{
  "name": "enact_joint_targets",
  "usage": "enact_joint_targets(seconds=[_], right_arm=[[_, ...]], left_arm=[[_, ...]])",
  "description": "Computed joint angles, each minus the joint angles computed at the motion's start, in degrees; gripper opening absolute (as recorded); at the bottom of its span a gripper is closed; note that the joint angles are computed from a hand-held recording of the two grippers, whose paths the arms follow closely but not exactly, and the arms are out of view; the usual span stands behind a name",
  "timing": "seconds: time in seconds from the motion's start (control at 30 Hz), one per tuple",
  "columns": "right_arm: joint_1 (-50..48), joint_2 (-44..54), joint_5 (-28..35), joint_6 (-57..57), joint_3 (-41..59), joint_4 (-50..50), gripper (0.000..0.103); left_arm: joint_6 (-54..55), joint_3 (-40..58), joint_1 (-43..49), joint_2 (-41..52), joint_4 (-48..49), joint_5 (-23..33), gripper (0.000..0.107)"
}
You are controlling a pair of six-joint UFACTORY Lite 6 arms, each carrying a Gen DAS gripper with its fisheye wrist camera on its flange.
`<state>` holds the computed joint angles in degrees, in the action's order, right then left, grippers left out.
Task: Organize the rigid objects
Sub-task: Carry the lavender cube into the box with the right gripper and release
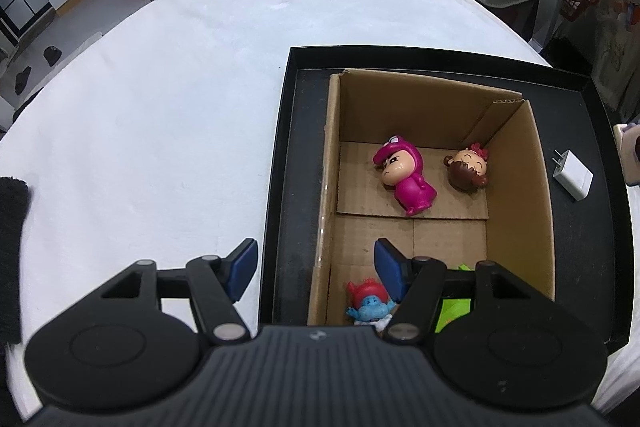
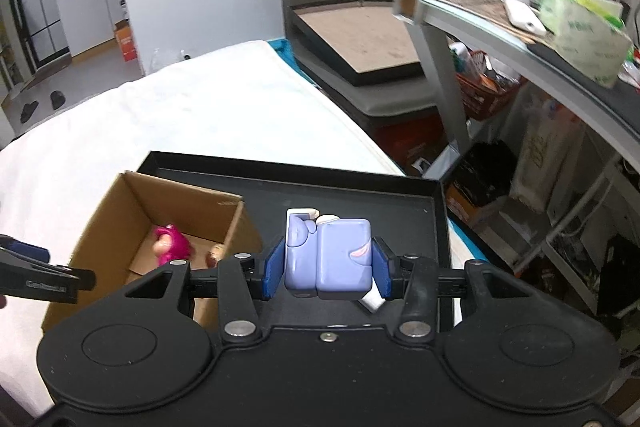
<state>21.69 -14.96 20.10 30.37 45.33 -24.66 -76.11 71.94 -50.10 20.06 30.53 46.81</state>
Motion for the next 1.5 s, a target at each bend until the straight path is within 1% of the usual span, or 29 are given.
enact_joint_targets(seconds=[0.17,0.33,0.53,0.6,0.7,0.8,0.87,0.93,0.97,1.03,1.33,1.5], right_arm=[[3.54,2.23,1.18,3.63,2.73,-3.68,0.044],[6.75,5.29,2.25,6.21,5.66,-5.99,0.044],[9.70,9.51,2.65,5.93,9.29,-5.67,0.044],[10.81,11.24,2.89,6.19,10.62,-5.90,0.044],[12.48,14.31,3.30,6.38,12.99,-5.54,0.044],[13.95,17.50,3.50,6.77,15.15,-5.18,0.044],[14.67,19.65,3.43,6.71,16.54,-4.53,0.044],[15.21,21.39,3.48,6.47,17.85,-3.33,0.044],[15.42,22.34,3.50,6.41,18.60,-2.68,0.044],[15.58,24.26,3.43,5.24,20.31,-0.42,0.044],[16.22,31.89,3.64,-0.92,27.43,9.91,0.044],[16.12,36.02,3.97,-4.86,31.39,16.05,0.044]], left_arm=[[-0.38,-2.49,0.96,-1.52,0.44,-2.51,0.063],[-0.06,-3.19,1.80,-1.16,0.93,-4.63,0.063],[0.44,-4.22,3.31,-0.89,1.13,-7.78,0.062],[1.04,-4.93,4.19,-0.93,0.56,-9.58,0.059],[1.65,-6.18,5.19,-1.07,0.42,-12.03,0.058],[2.90,-7.60,6.30,-1.38,-0.34,-14.56,0.049],[4.71,-8.68,7.25,-1.53,-1.91,-16.56,0.029],[5.95,-9.74,7.80,-1.75,-3.14,-18.39,0.018],[6.02,-10.03,7.87,-1.74,-3.28,-18.85,0.015],[5.19,-10.47,7.89,-1.76,-2.51,-19.08,0.011],[6.82,-12.93,9.48,-3.22,-3.95,-21.97,0.011],[9.19,-14.14,10.74,-4.07,-6.40,-23.72,0.012]])
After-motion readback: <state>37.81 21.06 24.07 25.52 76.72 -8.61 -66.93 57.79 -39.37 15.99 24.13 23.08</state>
